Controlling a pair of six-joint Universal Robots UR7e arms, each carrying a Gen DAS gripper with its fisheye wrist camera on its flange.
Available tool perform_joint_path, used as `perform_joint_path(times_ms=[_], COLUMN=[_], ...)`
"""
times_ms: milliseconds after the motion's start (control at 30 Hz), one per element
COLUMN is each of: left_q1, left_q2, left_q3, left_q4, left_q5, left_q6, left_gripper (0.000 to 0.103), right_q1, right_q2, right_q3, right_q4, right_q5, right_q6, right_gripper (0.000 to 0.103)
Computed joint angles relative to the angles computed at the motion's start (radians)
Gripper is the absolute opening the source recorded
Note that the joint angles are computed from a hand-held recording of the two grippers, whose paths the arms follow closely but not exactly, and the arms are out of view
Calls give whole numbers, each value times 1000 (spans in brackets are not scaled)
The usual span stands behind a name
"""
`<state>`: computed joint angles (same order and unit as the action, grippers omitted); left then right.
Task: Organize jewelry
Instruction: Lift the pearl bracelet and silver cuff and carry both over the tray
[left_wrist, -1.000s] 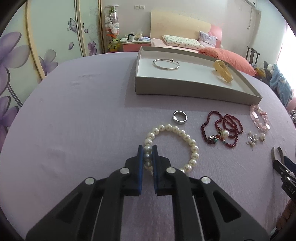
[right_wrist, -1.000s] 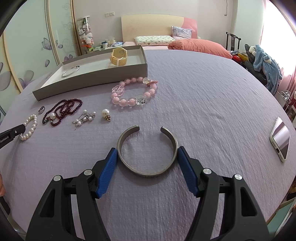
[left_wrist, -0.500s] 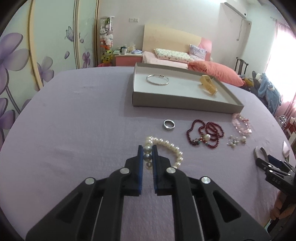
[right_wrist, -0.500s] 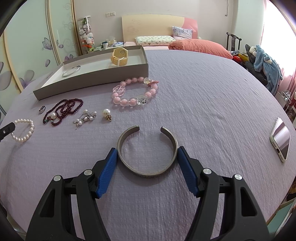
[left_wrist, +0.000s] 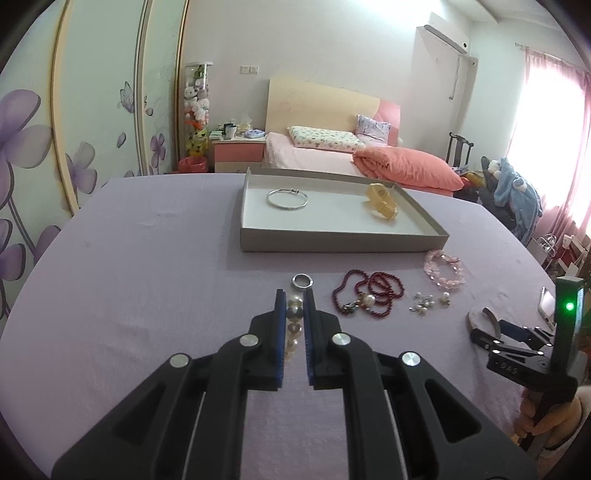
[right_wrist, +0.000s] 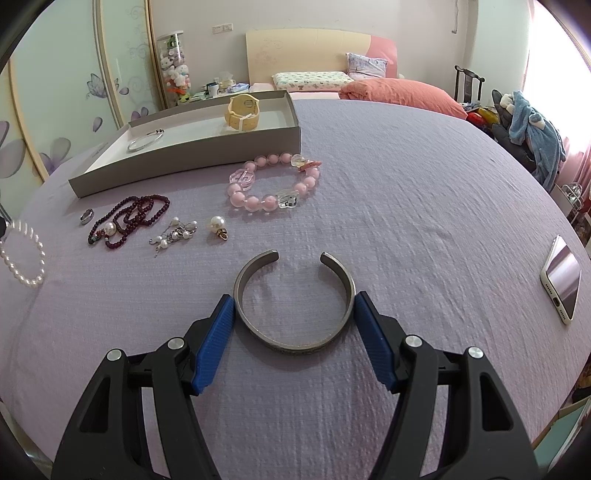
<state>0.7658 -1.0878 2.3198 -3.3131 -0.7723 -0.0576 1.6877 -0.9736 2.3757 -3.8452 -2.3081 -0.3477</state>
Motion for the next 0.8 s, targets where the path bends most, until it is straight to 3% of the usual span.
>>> perform_joint_path(times_ms=[367, 800], left_q1=[-16, -24], left_q2=[-5, -18], left_q3=[9, 21], left_q4=[-4, -28], left_q5=[-16, -33], left_q6=[-1, 6], left_gripper=[10, 10], right_q1=[-7, 46], right_q2=[-9, 5], right_q3=[18, 13], right_q4=[-14, -161], right_q5=[58, 118], right_q6=[-3, -86], right_gripper=[66, 66])
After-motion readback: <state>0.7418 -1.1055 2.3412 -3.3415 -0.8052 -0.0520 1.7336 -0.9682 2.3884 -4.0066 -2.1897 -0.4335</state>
